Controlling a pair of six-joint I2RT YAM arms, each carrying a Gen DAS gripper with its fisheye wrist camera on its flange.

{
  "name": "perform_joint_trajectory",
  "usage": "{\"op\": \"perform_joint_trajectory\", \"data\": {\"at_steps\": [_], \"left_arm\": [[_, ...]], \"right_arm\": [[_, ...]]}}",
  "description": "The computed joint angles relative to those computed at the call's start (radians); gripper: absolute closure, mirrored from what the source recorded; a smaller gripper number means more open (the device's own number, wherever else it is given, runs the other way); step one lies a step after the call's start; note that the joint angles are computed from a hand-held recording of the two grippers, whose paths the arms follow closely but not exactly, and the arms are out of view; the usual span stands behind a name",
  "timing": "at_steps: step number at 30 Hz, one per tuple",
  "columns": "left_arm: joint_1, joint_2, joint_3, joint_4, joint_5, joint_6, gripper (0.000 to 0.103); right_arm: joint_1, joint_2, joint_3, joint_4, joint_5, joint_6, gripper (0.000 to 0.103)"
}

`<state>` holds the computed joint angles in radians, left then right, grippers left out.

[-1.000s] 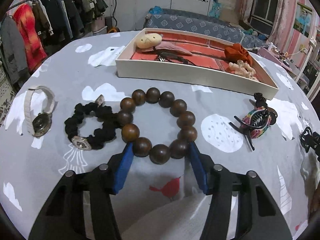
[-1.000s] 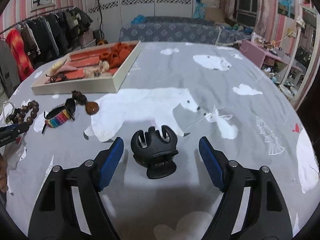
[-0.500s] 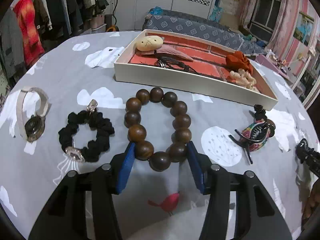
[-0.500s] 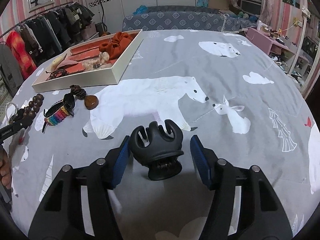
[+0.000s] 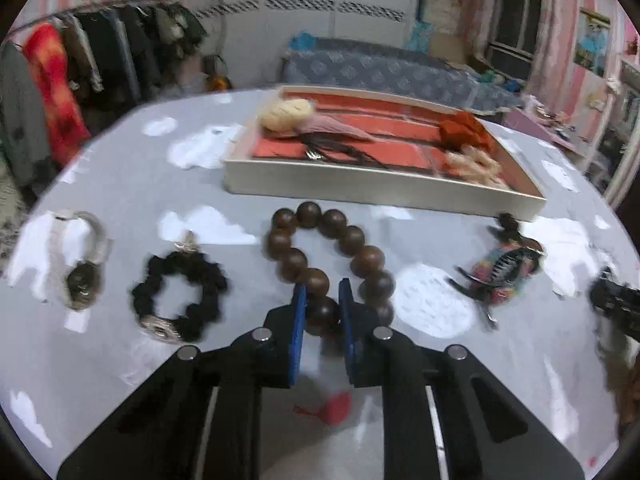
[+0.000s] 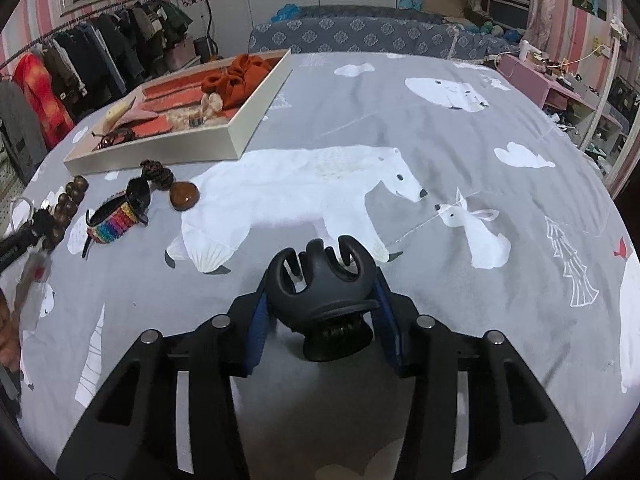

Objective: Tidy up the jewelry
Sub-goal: 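Close the left tool on the bead bracelet while the right tool grasps the black claw clip, then lift the bead bracelet and claw clip and carry both over the tray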

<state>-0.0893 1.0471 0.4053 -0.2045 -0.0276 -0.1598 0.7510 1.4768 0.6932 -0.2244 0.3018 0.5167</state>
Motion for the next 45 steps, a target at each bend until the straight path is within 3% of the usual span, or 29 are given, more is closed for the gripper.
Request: {"op": "perform_joint_trajectory", "data": {"at_steps": [7,12,18,21,24,33,39,45], "left_arm": [[-0.024,0.015,-0.001,0.01,-0.029,-0.017,0.085],[0.003,0.11,0.039,0.033,-0.025,-0.011,0.076],[-0.011,0.175,0.06,0.065,-0.058,0.009,0.081],[0.017,0.151,0.045,0.072,-0.026,0.006,0.084],[-0.004,0.094,0.025,0.07,-0.055,-0.005,0.084],[-0.054,-0.182,0.102,-0.118,-0.073,-0.002,0.084],[-0.059,-0.183,0.194,-0.134,-0.093,0.038,0.084],[-0.035,-0.108,0.264,-0.077,-0.106,0.091,0.084]], "right_arm": [[0.007,-0.002,-0.003,-0.004,0.008,0.001,0.057],[0.009,-0.008,-0.008,-0.002,0.011,0.003,0.057],[0.006,-0.01,-0.009,-0.001,0.007,0.003,0.057],[0.007,-0.025,-0.02,0.009,0.007,0.005,0.057],[0.016,-0.052,-0.034,0.021,0.026,0.006,0.057],[0.077,-0.172,0.022,-0.002,0.113,-0.035,0.057],[0.106,-0.156,0.144,-0.009,0.153,-0.096,0.057],[0.113,-0.097,0.274,0.014,0.168,-0.145,0.057]]}}
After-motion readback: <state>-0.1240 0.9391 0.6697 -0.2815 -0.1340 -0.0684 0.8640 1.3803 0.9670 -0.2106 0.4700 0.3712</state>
